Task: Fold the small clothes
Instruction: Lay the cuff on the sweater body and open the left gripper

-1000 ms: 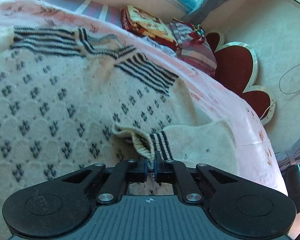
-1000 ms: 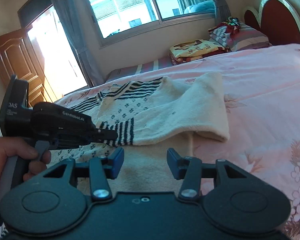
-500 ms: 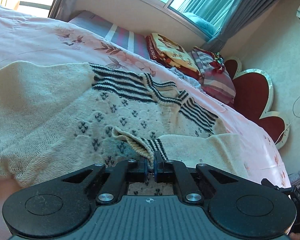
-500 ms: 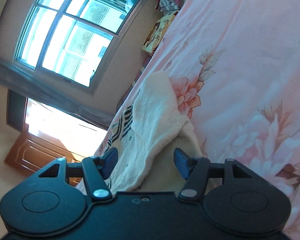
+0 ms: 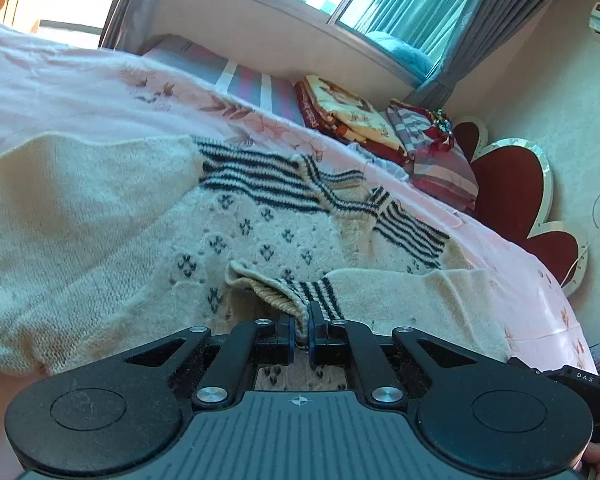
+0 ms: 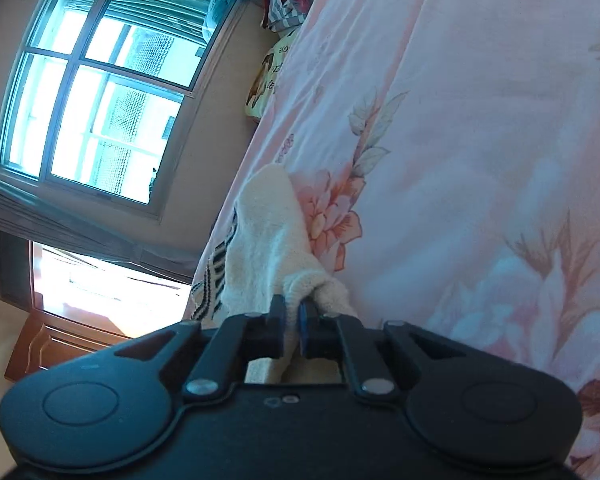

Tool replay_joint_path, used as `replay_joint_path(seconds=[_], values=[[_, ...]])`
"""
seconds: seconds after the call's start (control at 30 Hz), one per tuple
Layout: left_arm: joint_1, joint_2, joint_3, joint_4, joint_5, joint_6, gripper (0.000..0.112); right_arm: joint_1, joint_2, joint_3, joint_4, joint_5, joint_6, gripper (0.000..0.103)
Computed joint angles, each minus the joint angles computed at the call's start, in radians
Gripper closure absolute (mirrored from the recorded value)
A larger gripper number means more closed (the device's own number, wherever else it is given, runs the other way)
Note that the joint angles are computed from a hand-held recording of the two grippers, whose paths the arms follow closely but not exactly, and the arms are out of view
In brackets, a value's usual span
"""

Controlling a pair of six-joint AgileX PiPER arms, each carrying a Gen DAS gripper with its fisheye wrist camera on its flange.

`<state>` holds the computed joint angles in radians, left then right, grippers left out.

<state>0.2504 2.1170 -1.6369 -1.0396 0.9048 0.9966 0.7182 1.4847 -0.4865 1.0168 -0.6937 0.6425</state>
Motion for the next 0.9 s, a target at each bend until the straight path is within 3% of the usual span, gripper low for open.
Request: replay_joint_path(seconds=[0.1,0.27,0.37,0.43,0.5,0.57,0.63,0.67,0.7,0.73,0.8,0.87,0.9], values=[[-0.023,0.003,-0.003,0.052,-0.035,0.026,0.106,-0.017,-0.003,-0.036,0.054,0.061,-0.147,0.096],[-0.017,0.018,-0.018,0.108,-0.009,-0.028,0.106,-0.024,-0.023,-0.06,0.169,0.139,-0.335,0.097],[0.011,-0.043,0.044,0.122,-0.037,-0.014,0.106,0.037,-0.082,-0.066,0.329,0.095,-0.546,0.082],[0.03,-0.098,0.115,0.087,-0.106,0.04,0.106,0.074,-0.111,-0.071,0.42,0.04,-0.691,0.08],[0.037,-0.082,0.082,0.075,-0.066,0.029,0.106,0.058,-0.104,-0.111,0.466,0.04,-0.822,0.08],[-0.001,-0.066,0.056,0.081,-0.063,0.025,0.106,0.003,-0.069,-0.163,0.461,0.095,-0.909,0.082],[-0.054,-0.076,0.091,0.046,-0.137,0.094,0.105,-0.034,-0.021,-0.214,0.454,0.149,-0.979,0.084],[-0.087,-0.076,0.106,0.059,-0.199,0.097,0.096,-0.048,0.011,-0.241,0.494,0.178,-1.075,0.086],[-0.115,-0.065,0.117,0.08,-0.253,0.096,0.068,-0.052,0.048,-0.263,0.552,0.192,-1.175,0.089],[-0.119,-0.056,0.124,0.062,-0.267,0.125,0.065,-0.041,0.061,-0.284,0.618,0.168,-1.272,0.096],[-0.129,-0.088,0.16,0.048,-0.293,0.159,0.063,-0.049,0.038,-0.301,0.7,0.181,-1.381,0.096],[-0.136,-0.11,0.169,0.007,-0.296,0.175,0.062,-0.031,0.023,-0.311,0.682,0.108,-1.421,0.081],[-0.141,-0.108,0.161,-0.018,-0.287,0.19,0.061,-0.043,0.034,-0.328,0.667,0.082,-1.457,0.08]])
